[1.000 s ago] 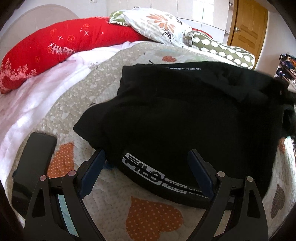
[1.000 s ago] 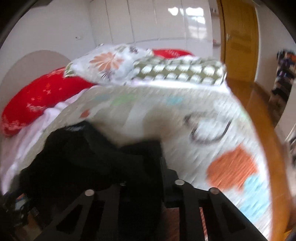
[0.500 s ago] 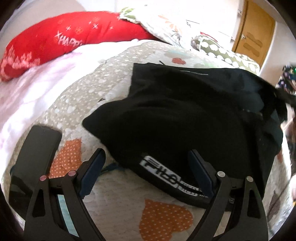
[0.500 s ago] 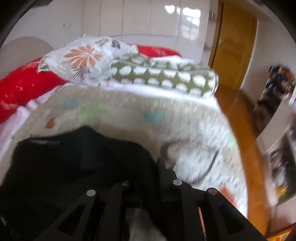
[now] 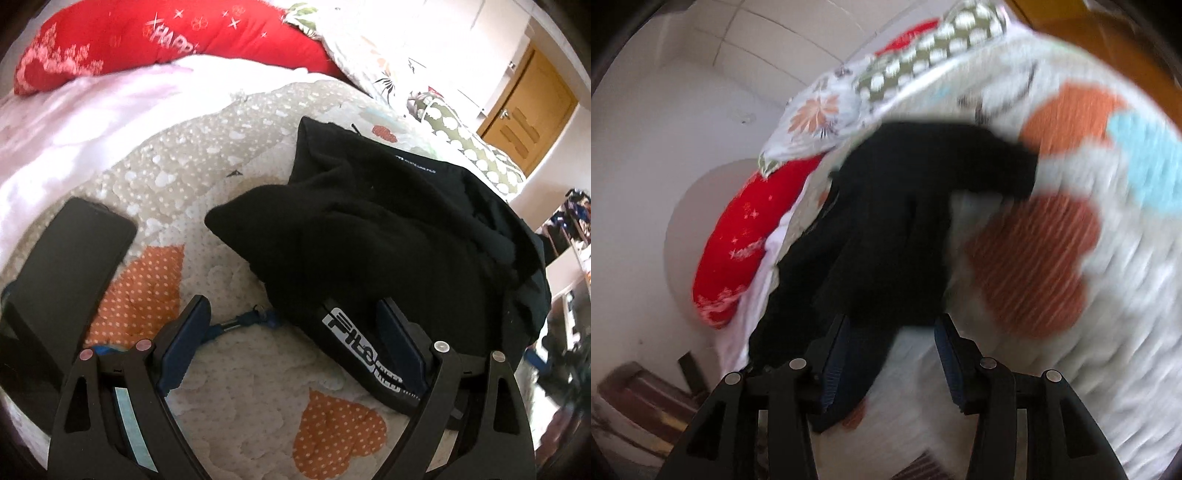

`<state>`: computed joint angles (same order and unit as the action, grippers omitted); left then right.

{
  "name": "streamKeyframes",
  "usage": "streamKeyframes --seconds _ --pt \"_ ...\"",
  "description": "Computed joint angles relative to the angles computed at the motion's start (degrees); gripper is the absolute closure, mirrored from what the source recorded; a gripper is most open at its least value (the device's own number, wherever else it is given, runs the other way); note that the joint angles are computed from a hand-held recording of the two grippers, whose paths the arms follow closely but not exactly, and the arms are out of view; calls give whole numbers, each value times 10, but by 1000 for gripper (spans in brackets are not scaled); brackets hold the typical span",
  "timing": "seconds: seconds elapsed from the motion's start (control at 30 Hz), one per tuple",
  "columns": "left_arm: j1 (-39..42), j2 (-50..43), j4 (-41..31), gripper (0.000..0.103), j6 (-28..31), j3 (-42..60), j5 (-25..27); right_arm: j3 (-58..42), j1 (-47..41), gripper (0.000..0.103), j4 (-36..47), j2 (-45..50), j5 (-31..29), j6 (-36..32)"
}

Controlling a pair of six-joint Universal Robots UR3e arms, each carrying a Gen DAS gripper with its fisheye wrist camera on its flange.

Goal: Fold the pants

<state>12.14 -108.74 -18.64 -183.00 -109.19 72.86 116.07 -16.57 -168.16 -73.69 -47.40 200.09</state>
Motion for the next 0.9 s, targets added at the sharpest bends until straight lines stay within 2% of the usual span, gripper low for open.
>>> streamKeyframes --seconds 0.2,0.27,0.33,0.43,0.47,0.5,0.53,0.57,0.6,0.63,0.67,0.7,0.83,0.9 --pt "-17 -21 -19 12 -17 33 0 34 12 55 -95 34 34 90" --pt "-24 -27 -24 13 -19 43 -3 33 13 55 -142 54 23 134" --pt "-33 -32 -31 13 -22 55 -7 22 14 55 -223 91 11 205" --pt "-45 -44 -37 13 -21 72 -9 2 17 55 -281 122 -7 261" --pt "-49 -47 -40 13 -20 77 -9 -14 24 55 -265 125 -24 255" --pt "-50 -47 -37 13 -18 76 -11 -24 26 62 -235 118 -33 242" --pt "-48 -45 -31 15 -17 72 -18 -29 31 75 -221 109 -48 231" --pt "-46 -44 -27 30 -17 69 -22 -21 33 79 -228 99 -62 224" --pt "-45 -40 -23 51 -18 65 -20 -9 35 86 -233 83 -79 212" --pt "-39 -36 -25 62 -12 61 -34 -3 41 90 -234 66 -107 197" --pt "-34 -34 -35 79 -6 61 -51 14 44 91 -238 42 -129 174" --pt "-33 -34 -40 89 -4 63 -58 29 44 91 -225 10 -148 149" --pt "-27 6 -25 94 10 28 -75 102 15 92 -173 -106 -168 75" --pt "-10 39 -39 94 22 9 -101 170 -30 92 -127 -214 -162 37"
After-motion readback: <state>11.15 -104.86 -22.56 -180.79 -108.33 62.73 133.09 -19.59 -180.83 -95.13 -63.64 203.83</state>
